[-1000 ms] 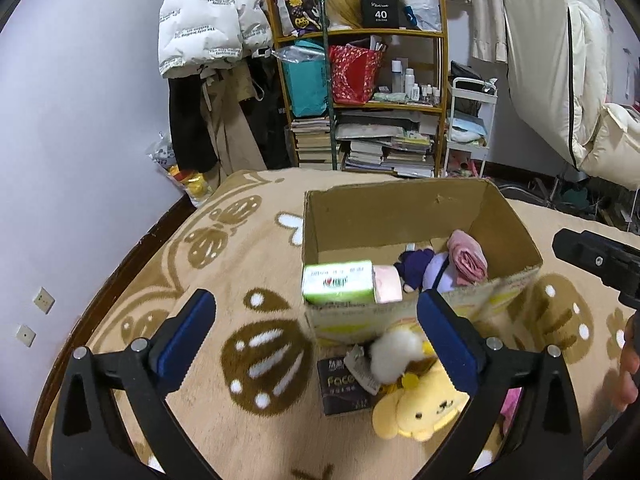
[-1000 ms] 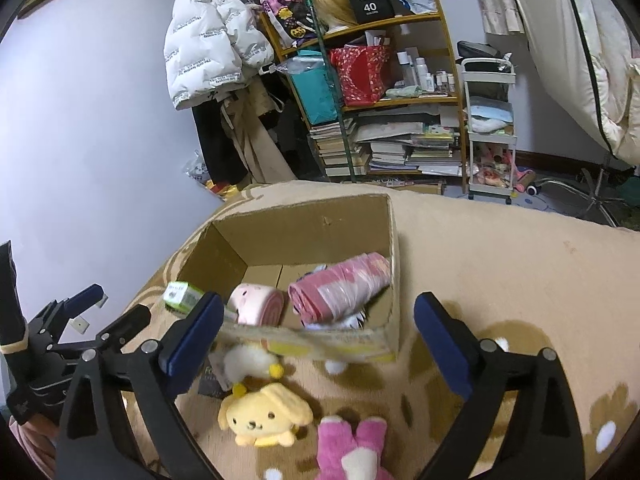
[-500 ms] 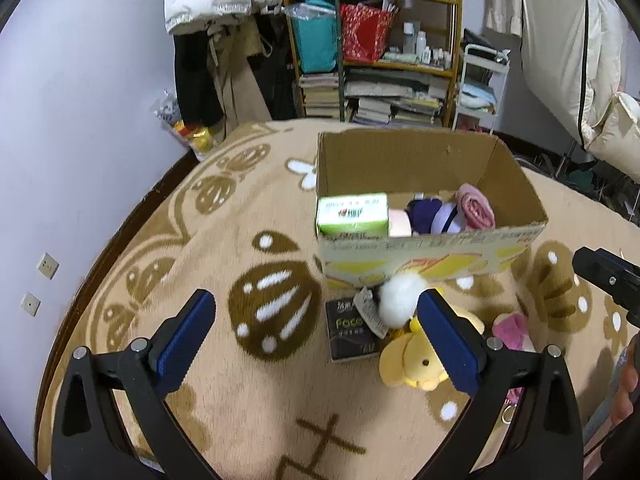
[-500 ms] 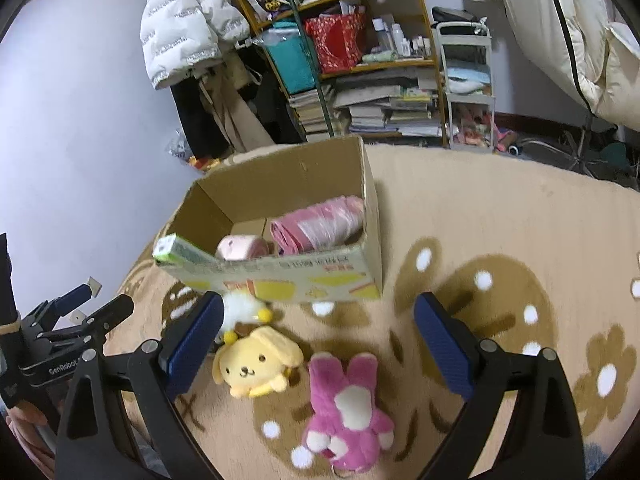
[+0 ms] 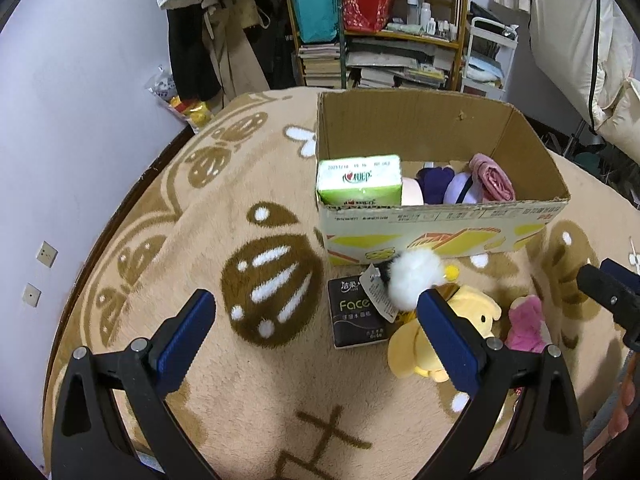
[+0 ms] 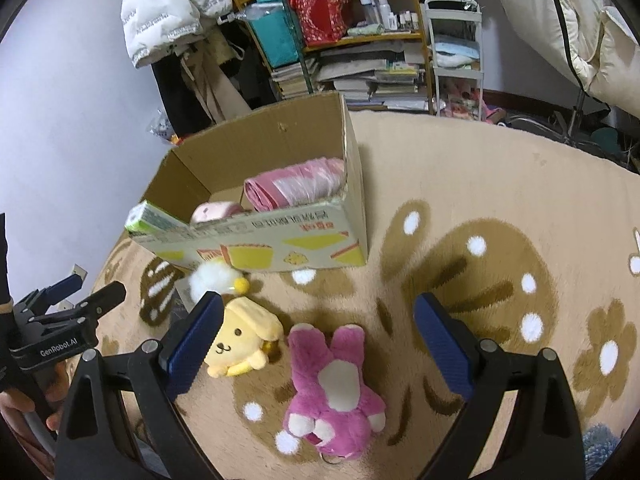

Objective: Organize soft objects
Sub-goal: 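Move both open grippers toward the yellow dog and pink bunny plushes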

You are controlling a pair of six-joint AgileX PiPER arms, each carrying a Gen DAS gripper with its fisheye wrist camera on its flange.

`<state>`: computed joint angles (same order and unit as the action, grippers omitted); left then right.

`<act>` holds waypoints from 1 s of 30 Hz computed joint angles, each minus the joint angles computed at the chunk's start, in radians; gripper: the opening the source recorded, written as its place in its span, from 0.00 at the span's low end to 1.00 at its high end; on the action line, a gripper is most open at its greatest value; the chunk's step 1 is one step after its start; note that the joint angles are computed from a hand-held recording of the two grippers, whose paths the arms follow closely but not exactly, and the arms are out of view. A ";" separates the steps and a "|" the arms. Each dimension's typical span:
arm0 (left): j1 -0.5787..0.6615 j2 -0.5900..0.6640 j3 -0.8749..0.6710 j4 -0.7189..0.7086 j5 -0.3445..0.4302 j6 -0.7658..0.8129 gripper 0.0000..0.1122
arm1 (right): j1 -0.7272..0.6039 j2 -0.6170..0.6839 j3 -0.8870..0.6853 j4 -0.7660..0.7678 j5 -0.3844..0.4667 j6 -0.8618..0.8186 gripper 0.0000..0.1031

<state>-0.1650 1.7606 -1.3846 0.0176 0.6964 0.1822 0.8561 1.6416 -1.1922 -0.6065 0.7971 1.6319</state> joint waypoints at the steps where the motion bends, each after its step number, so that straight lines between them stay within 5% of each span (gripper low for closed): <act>1: 0.000 0.010 -0.007 0.000 0.006 -0.002 0.89 | -0.002 0.005 -0.001 0.009 -0.004 -0.006 0.97; 21: -0.015 0.223 -0.161 0.016 0.140 -0.066 0.89 | -0.068 0.141 -0.038 0.277 -0.065 -0.239 0.96; 30: -0.016 0.292 -0.213 0.029 0.183 -0.079 0.89 | -0.115 0.210 -0.063 0.418 -0.090 -0.384 0.81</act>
<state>-0.1814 2.0530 -1.5975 0.0461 0.8794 0.1037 0.7412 1.8513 -1.2547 -0.1882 0.7071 1.2476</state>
